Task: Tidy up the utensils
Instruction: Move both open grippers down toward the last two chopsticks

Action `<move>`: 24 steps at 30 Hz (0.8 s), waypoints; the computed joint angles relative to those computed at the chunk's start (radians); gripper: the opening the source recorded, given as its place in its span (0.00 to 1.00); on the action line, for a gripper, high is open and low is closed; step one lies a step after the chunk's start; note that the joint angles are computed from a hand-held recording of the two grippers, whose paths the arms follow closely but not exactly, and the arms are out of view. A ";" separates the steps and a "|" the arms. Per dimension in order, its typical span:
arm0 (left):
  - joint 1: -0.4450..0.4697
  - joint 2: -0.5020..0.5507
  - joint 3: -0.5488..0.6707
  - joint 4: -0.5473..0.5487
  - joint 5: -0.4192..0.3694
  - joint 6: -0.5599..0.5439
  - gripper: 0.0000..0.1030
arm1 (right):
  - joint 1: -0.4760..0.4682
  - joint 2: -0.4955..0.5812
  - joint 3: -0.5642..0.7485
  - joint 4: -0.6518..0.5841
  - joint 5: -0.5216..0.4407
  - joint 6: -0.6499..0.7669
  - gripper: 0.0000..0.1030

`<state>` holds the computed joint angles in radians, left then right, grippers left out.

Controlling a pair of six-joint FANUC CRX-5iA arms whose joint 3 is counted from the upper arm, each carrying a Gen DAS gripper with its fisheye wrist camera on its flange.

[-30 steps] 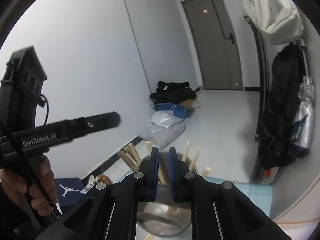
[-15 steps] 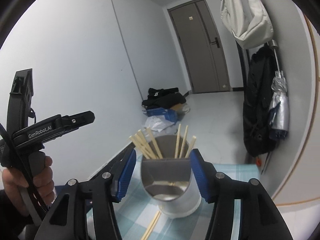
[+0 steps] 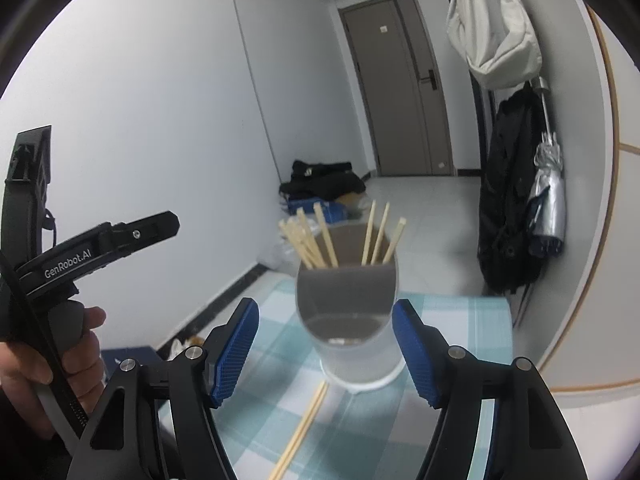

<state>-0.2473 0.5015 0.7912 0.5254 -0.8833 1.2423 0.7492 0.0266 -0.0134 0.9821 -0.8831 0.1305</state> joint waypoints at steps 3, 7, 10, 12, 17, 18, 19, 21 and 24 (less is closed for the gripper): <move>0.002 -0.002 -0.025 -0.016 -0.016 0.012 0.97 | 0.015 0.009 0.003 -0.026 -0.027 0.013 0.71; 0.005 -0.007 -0.054 -0.032 -0.025 0.012 0.97 | 0.027 0.035 0.024 -0.073 -0.063 0.036 0.72; 0.011 0.002 -0.051 -0.049 -0.052 0.025 0.97 | 0.033 0.069 0.056 -0.117 -0.108 0.060 0.73; 0.014 0.021 -0.024 -0.066 -0.085 0.054 0.97 | 0.033 0.093 0.082 -0.157 -0.134 0.085 0.73; 0.027 0.074 0.059 -0.088 -0.177 0.104 0.97 | 0.028 0.135 0.116 -0.235 -0.162 0.119 0.73; 0.028 0.082 0.075 -0.096 -0.193 0.112 0.97 | 0.026 0.141 0.120 -0.247 -0.165 0.125 0.73; 0.029 0.089 0.090 -0.110 -0.208 0.122 0.97 | 0.025 0.151 0.129 -0.263 -0.171 0.134 0.73; 0.030 0.094 0.098 -0.120 -0.217 0.125 0.97 | 0.020 0.172 0.154 -0.306 -0.187 0.164 0.73; 0.029 0.101 0.119 -0.154 -0.239 0.137 0.97 | 0.010 0.209 0.200 -0.374 -0.223 0.212 0.73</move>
<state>-0.2187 0.6023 0.9101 0.3712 -1.1219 1.3790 0.7591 0.2357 0.1865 0.6086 -1.1061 0.3429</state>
